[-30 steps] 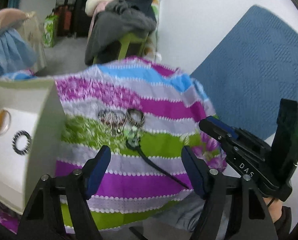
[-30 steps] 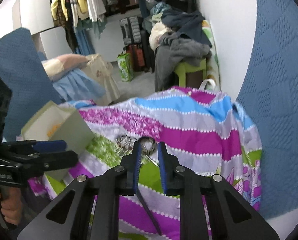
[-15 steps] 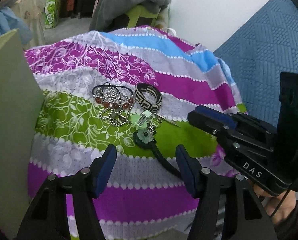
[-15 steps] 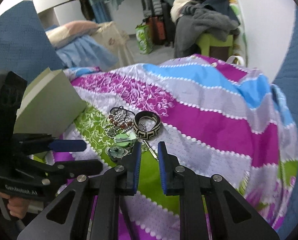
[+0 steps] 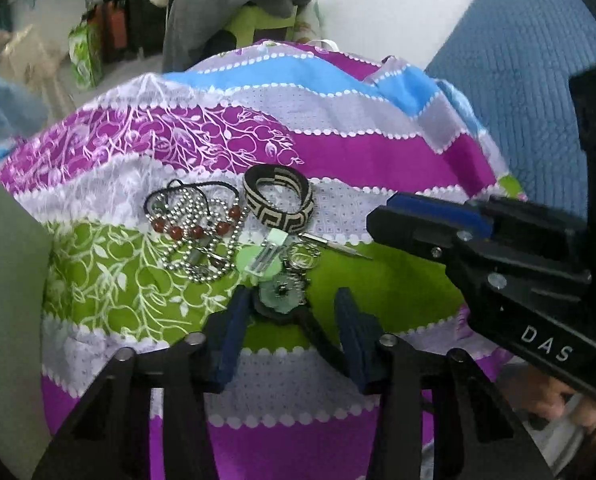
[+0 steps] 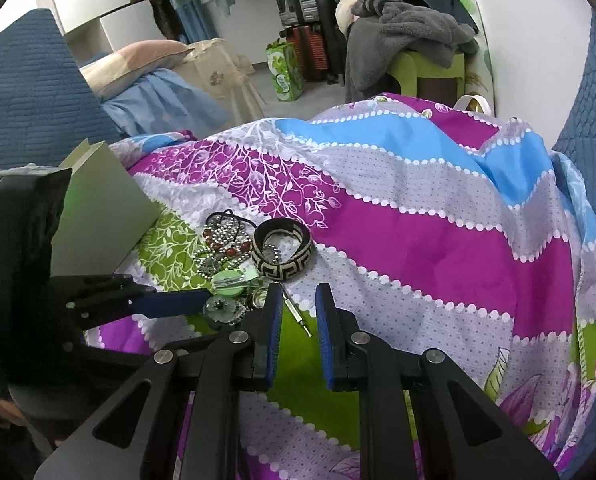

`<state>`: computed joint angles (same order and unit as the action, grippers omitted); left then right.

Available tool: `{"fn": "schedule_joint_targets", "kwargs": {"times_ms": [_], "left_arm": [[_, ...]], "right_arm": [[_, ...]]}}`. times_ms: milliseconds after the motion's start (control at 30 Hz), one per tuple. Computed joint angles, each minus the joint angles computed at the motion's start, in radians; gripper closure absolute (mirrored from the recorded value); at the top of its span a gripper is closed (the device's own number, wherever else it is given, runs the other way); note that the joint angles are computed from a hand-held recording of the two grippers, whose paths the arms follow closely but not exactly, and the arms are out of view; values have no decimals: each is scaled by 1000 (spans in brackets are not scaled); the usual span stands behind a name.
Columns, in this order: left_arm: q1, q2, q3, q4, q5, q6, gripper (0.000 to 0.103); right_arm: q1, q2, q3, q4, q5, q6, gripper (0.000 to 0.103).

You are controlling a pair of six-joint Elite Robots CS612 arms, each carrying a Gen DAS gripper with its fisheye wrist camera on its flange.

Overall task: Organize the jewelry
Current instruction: 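Grasp the green keychain with the left tool while the right tool grasps the silver hair clip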

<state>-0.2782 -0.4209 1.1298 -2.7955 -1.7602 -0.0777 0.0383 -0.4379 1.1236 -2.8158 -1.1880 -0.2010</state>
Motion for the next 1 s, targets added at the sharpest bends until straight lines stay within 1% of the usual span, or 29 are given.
{"fn": "schedule_joint_targets", "kwargs": {"times_ms": [33,100,200,300,367,500,567,700,733,767,833,900,1000], "left_arm": [[-2,0,0,0,16,5,77],[9,4,-11,14,-24,-17,78],[23,2,-10,20,-62,-44,83],[30,-6,-1,28,-78,-45,84],[35,-12,10,20,-92,-46,84],[46,-28,33,24,-120,-56,84],[49,-38,49,14,-117,-53,84],[57,-52,69,6,-125,-52,84],[58,-56,73,0,-123,-51,84],[59,-60,80,-7,-120,-49,84],[62,-66,87,-14,-121,-46,84],[63,-71,95,-21,-117,-43,84],[66,-80,108,-34,-120,-39,84]], "right_arm": [[1,2,-3,6,-3,1,88],[1,6,-10,20,-3,2,88],[4,9,-16,42,-4,-12,88],[9,12,-18,51,-3,-35,88],[14,15,-23,59,-18,-51,88],[26,20,-28,49,-57,-81,87],[36,23,-32,47,-105,-107,87],[49,31,-43,68,-160,-151,87],[53,33,-41,58,-174,-163,87],[53,33,-42,61,-174,-164,88],[50,34,-45,70,-162,-137,89],[48,33,-48,85,-153,-107,96],[53,29,-47,99,-169,-88,100]]}}
